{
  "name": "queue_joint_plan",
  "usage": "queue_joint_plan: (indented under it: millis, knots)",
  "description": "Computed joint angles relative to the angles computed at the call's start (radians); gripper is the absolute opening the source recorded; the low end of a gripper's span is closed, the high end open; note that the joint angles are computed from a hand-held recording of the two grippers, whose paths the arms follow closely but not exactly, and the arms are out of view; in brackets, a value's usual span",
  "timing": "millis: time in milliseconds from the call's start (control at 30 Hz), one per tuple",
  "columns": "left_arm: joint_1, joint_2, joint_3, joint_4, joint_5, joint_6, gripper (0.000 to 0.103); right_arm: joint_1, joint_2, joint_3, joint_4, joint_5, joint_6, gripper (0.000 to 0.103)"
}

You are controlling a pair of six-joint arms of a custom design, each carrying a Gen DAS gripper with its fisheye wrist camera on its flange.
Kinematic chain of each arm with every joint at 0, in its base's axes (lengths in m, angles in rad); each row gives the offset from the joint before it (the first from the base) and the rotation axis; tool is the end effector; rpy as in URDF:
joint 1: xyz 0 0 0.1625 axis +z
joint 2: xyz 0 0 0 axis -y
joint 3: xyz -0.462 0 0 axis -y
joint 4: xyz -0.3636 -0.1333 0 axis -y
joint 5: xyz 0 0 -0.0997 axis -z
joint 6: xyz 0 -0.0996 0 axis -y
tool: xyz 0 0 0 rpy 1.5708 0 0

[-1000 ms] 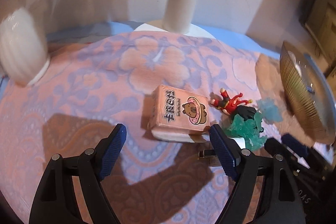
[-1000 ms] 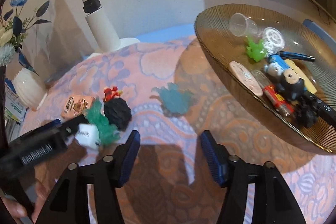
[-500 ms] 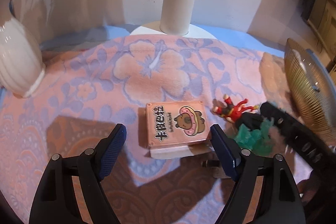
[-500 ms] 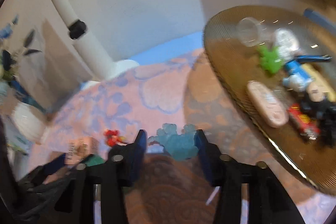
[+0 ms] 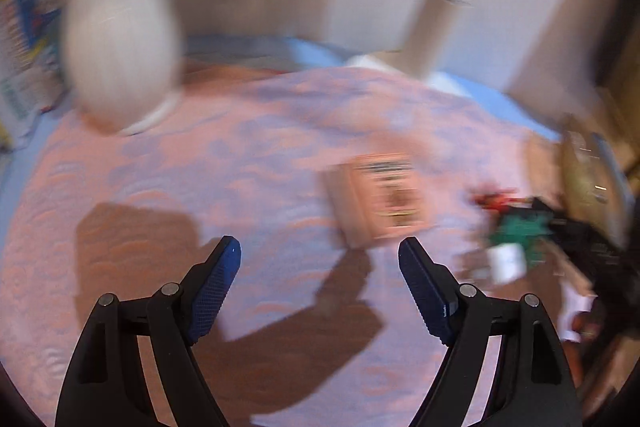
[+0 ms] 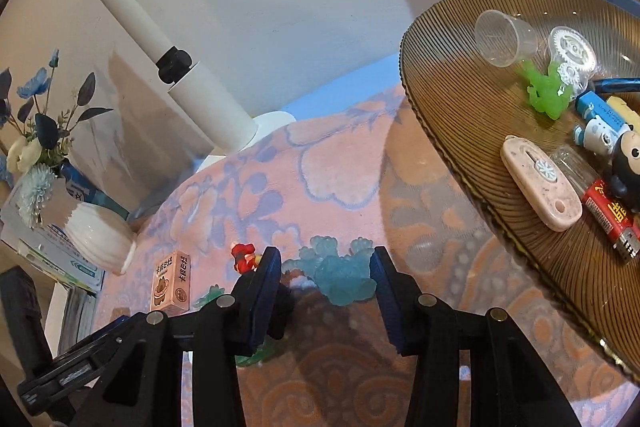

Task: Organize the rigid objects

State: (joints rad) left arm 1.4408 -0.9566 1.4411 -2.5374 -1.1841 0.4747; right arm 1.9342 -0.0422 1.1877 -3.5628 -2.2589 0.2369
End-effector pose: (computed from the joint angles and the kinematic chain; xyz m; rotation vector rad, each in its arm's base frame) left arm 0.0762 -0.7352 0.3352 0.6623 2.5485 -0.5487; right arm 0.3268 -0.6624 -0.1255 -0.2375 -2.4460 1.3011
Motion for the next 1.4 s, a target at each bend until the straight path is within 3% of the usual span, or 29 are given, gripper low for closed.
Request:
queue_joint_plan:
  millis: [67,167,267,300,467,567,800,933,1033,1167,1267,1400]
  knots:
    - [-0.015,0.013,0.010,0.001,-0.021,0.006,0.080,0.002,-0.001,0.001,0.000,-0.005,-0.002,0.045]
    - [-0.033,0.068,-0.014,-0.008,0.043,-0.025,0.078,0.003,-0.003,0.007,-0.001,-0.004,-0.003,0.045]
    - [-0.058,0.097,0.025,-0.160,0.127,0.062,0.044,0.003,-0.006,0.013,-0.002,-0.003,-0.004,0.045]
    - [-0.061,0.102,0.034,-0.195,0.141,0.091,0.042,0.002,-0.009,0.017,-0.004,0.000,-0.002,0.045]
    - [-0.043,0.040,0.097,-0.207,0.059,0.097,0.041,-0.002,-0.036,0.115,-0.088,0.066,0.039,0.045]
    - [-0.021,-0.035,0.174,-0.214,-0.010,0.110,0.041,0.013,-0.052,0.192,-0.132,0.063,0.061,0.045]
    - [-0.015,-0.167,0.377,-0.286,-0.032,0.166,0.041,0.094,-0.067,0.334,-0.196,-0.047,0.025,0.045]
    - [-0.007,-0.222,0.443,-0.330,-0.049,0.192,0.041,0.134,-0.079,0.340,-0.054,-0.123,-0.042,0.046]
    - [0.008,-0.250,0.440,-0.304,-0.074,0.212,0.041,0.146,-0.072,0.327,0.011,-0.158,-0.073,0.047]
    - [0.015,-0.308,0.437,-0.282,-0.033,0.326,0.041,0.148,-0.059,0.332,-0.060,-0.152,-0.112,0.061]
    - [0.012,-0.362,0.404,-0.277,-0.012,0.427,0.041,0.148,-0.056,0.338,-0.084,-0.143,-0.128,0.061]
    - [-0.004,-0.414,0.323,-0.272,0.005,0.474,0.041,0.148,-0.055,0.329,-0.058,-0.161,-0.111,0.061]
